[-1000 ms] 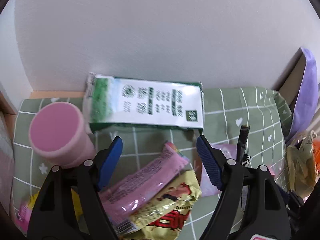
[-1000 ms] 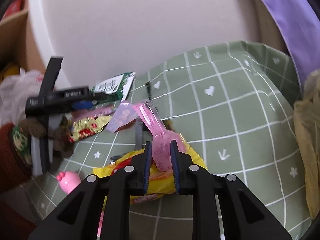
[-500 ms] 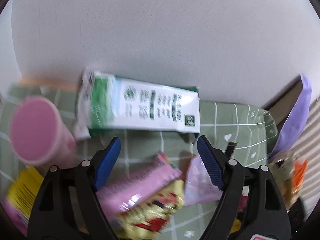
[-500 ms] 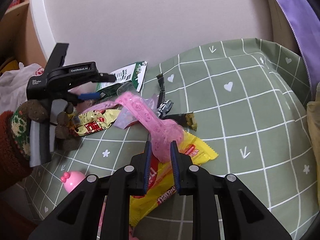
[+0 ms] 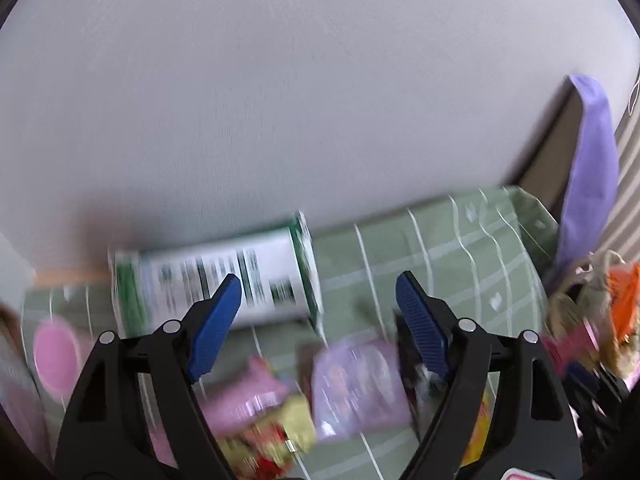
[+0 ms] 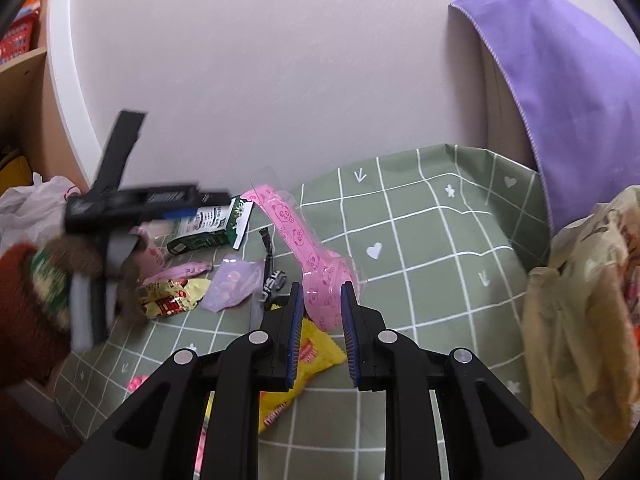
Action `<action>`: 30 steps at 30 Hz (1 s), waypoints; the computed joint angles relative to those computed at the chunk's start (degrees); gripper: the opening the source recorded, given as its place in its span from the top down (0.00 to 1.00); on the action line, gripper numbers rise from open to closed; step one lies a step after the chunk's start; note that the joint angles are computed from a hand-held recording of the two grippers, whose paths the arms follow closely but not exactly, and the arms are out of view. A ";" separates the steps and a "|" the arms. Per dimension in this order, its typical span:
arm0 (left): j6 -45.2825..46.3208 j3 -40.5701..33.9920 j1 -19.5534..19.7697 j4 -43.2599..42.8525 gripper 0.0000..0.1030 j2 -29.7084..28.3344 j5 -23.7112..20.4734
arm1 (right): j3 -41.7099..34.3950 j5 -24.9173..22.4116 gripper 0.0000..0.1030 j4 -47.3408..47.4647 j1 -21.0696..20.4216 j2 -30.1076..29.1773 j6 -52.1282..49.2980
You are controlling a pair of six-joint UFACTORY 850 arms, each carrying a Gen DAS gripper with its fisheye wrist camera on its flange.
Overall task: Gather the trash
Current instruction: 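Grasp and lift the green milk carton with the left gripper while the right holds the spoon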
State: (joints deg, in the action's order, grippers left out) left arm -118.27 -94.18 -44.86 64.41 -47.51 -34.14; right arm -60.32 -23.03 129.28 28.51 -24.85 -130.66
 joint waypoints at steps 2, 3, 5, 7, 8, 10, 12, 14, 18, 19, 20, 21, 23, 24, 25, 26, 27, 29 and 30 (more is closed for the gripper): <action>6.05 -1.20 1.44 -3.48 0.26 -0.75 0.53 | 0.79 0.38 0.81 -0.86 -0.47 0.72 -0.11; 9.28 -2.04 2.22 -5.62 0.26 -1.44 0.58 | 1.30 0.63 0.81 -1.16 -0.68 1.06 -0.31; 11.15 -2.66 2.93 -6.19 0.26 -2.20 0.69 | 2.30 0.86 0.81 -1.29 -1.09 1.54 -0.77; 13.32 -3.30 3.47 -8.57 0.26 -2.81 1.21 | 3.35 1.05 0.81 -2.62 -1.83 2.23 0.41; 12.15 -2.65 3.59 -8.30 0.26 -2.50 2.81 | 3.64 1.21 0.81 -3.47 -2.11 2.43 1.35; 9.37 -0.74 3.76 -7.76 0.26 -1.51 8.29 | 4.08 1.36 0.81 -3.86 -2.52 2.73 1.88; 8.67 0.80 3.61 -9.26 0.26 -1.00 13.76 | 4.30 1.17 0.81 -3.92 -2.93 2.92 2.06; 6.20 2.21 2.62 -7.75 0.26 -0.69 16.98 | 4.26 0.94 0.81 -3.45 -3.22 2.90 1.78; -8.93 4.40 -0.97 3.85 0.26 1.56 12.28 | 4.04 0.21 0.81 -2.20 -3.63 2.78 0.40; -13.24 5.14 -2.47 5.59 0.26 2.67 8.11 | 4.00 0.05 0.81 -1.22 -3.69 2.73 -0.54; -15.89 5.20 -4.13 4.93 0.26 3.30 2.32 | 3.90 0.06 0.81 -0.11 -3.72 2.64 -1.41; -16.15 5.16 -5.23 2.45 0.25 3.69 -1.83 | 3.68 0.07 0.81 0.34 -3.74 2.45 -1.54; -15.92 3.72 -6.61 -4.89 0.23 3.60 -8.55 | 3.20 0.03 0.81 1.35 -3.87 1.87 -1.42; -15.84 3.67 -6.58 -7.21 0.22 3.60 -8.31 | 2.97 0.09 0.81 1.55 -3.95 1.59 -1.04; -13.95 3.65 -6.14 -9.56 0.21 3.64 -7.76 | 2.66 0.30 0.81 1.27 -4.03 1.28 -0.31; -10.91 4.21 -5.40 -12.90 0.21 3.86 -7.26 | 2.46 0.80 0.81 1.41 -4.01 1.12 -0.10; -8.04 4.23 -4.68 -16.03 0.21 3.58 -6.83 | 2.41 1.31 0.81 1.04 -3.99 1.18 0.34; -6.16 4.23 -3.35 -21.56 0.21 2.44 -5.29 | 2.31 2.36 0.81 0.95 -3.82 1.33 0.05; -7.99 5.26 -2.41 -22.28 0.21 2.56 -3.22 | 2.54 3.25 0.81 1.69 -3.64 1.76 -1.33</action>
